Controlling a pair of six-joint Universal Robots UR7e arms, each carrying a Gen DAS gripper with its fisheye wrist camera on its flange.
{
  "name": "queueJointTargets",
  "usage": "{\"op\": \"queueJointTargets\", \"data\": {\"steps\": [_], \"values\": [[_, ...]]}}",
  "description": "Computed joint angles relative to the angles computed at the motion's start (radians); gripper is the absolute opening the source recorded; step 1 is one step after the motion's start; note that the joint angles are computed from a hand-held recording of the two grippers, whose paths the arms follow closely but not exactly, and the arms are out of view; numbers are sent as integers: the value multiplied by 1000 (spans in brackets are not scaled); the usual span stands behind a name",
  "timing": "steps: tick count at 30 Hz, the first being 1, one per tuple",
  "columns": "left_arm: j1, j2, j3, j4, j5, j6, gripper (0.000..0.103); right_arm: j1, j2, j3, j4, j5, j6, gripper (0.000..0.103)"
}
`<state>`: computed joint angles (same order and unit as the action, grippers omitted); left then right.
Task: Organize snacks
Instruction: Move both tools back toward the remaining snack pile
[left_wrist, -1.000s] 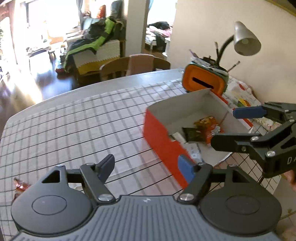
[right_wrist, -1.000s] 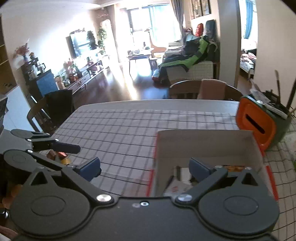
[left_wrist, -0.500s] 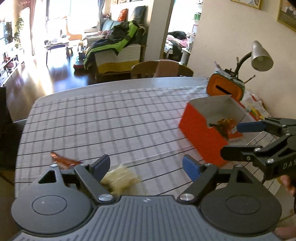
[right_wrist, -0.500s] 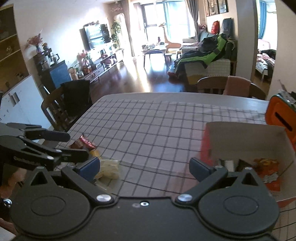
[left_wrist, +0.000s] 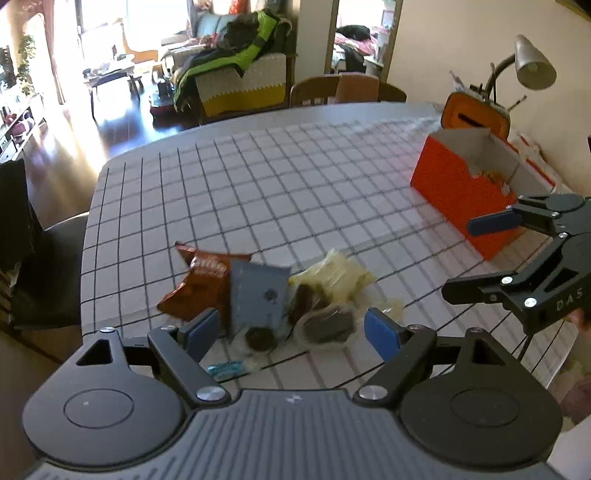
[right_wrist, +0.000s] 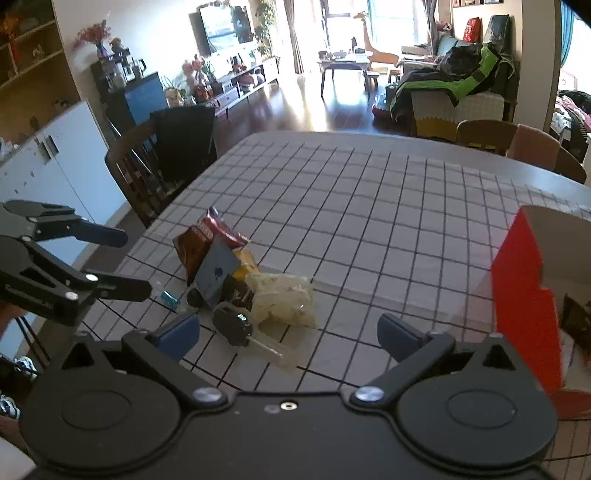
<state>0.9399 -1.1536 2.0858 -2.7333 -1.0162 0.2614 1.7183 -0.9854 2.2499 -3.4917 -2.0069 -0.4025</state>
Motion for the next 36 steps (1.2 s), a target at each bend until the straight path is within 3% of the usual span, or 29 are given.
{"op": "queueJointTargets", "data": {"steps": [7,13,19,22,26,36], "values": [[68,6,-27,14,-9,153,85,16,109,-54,-11,-29,-46,103],[121,31,-85,106,-31,279,85,29,199,-105,-21,-68,-91,102],[160,65,-114,119,-45,412,85,44,277,-146,-42,-96,-177,97],[176,85,-142,159,-47,448,85,45,298,-161,-37,-98,-179,95],[191,113,-184,220,-39,474,69,46,318,-180,-17,-118,-154,91],[221,166,-265,329,-43,473,49,46,362,-214,-21,-152,-142,80]]}}
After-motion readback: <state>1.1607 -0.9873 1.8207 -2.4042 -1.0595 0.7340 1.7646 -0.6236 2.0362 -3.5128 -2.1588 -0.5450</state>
